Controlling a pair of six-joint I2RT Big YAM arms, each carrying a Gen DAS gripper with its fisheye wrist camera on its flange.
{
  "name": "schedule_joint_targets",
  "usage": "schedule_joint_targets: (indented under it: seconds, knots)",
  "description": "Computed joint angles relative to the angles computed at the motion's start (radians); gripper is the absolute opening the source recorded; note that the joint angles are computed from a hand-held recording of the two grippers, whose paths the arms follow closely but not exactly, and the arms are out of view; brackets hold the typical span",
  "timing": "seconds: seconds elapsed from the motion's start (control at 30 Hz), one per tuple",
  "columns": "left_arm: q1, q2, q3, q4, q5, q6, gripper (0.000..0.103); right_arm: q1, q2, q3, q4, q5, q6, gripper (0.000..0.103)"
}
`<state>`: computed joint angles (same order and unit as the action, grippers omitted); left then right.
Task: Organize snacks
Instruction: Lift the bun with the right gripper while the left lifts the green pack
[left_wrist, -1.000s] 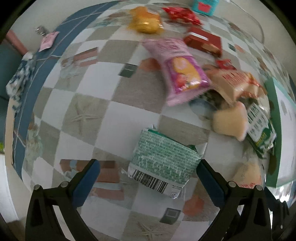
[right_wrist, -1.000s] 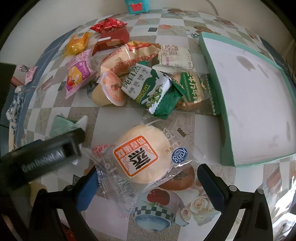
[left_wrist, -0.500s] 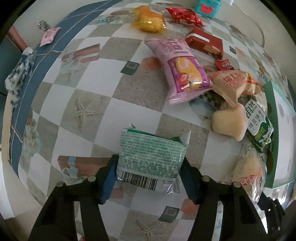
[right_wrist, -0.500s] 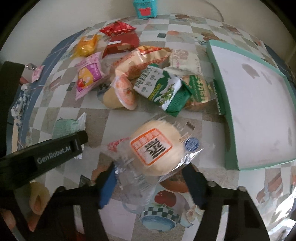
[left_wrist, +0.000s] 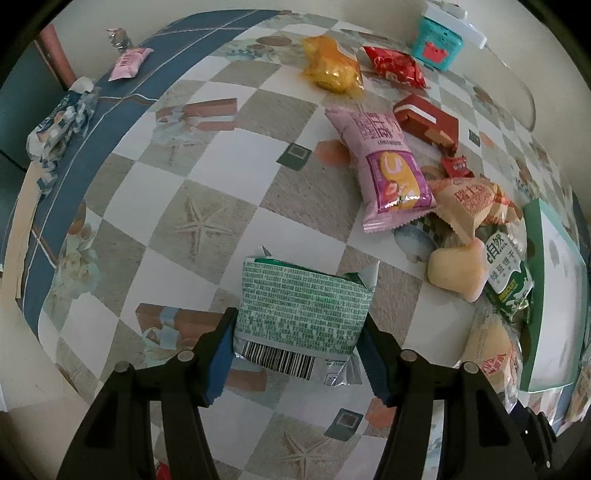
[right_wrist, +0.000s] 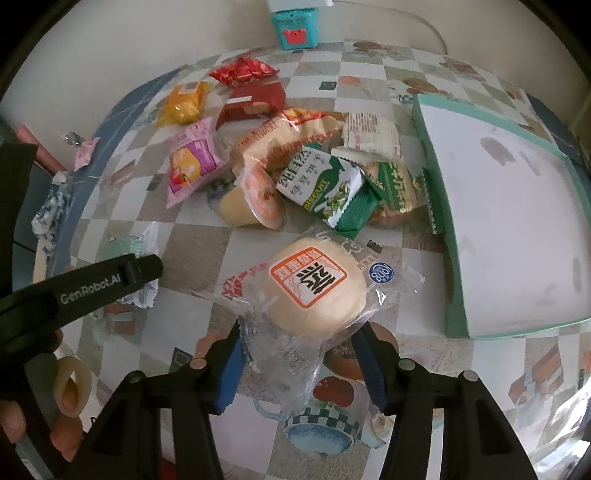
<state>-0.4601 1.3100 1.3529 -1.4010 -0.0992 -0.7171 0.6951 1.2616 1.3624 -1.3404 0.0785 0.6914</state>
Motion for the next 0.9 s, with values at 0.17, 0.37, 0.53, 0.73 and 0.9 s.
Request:
schedule_joint_targets:
  seconds: [0.17,0.37,0.53,0.73,0.9]
  knots:
    - [0.008,-0.031,-0.010,0.001,-0.007,-0.006,0.063,-0.013,-0.030,-0.002,0.019,0.000,0.000,0.054]
    - [-0.015,-0.080,0.001,-0.040,-0.030,-0.031,0.063,-0.020,-0.053,-0.018,0.033,-0.005,-0.004,0.051]
    - [-0.021,-0.090,-0.010,-0.031,-0.037,-0.041,0.063,-0.018,-0.065,-0.021,0.060,0.009,0.004,0.046]
    - [-0.022,-0.087,-0.007,-0.037,-0.032,-0.048,0.063,-0.045,-0.088,-0.043,0.095,-0.038,0.019,0.044]
    - [-0.018,-0.093,-0.006,-0.032,-0.032,-0.047,0.063,-0.074,-0.120,-0.070,0.143,-0.090,0.045,0.044]
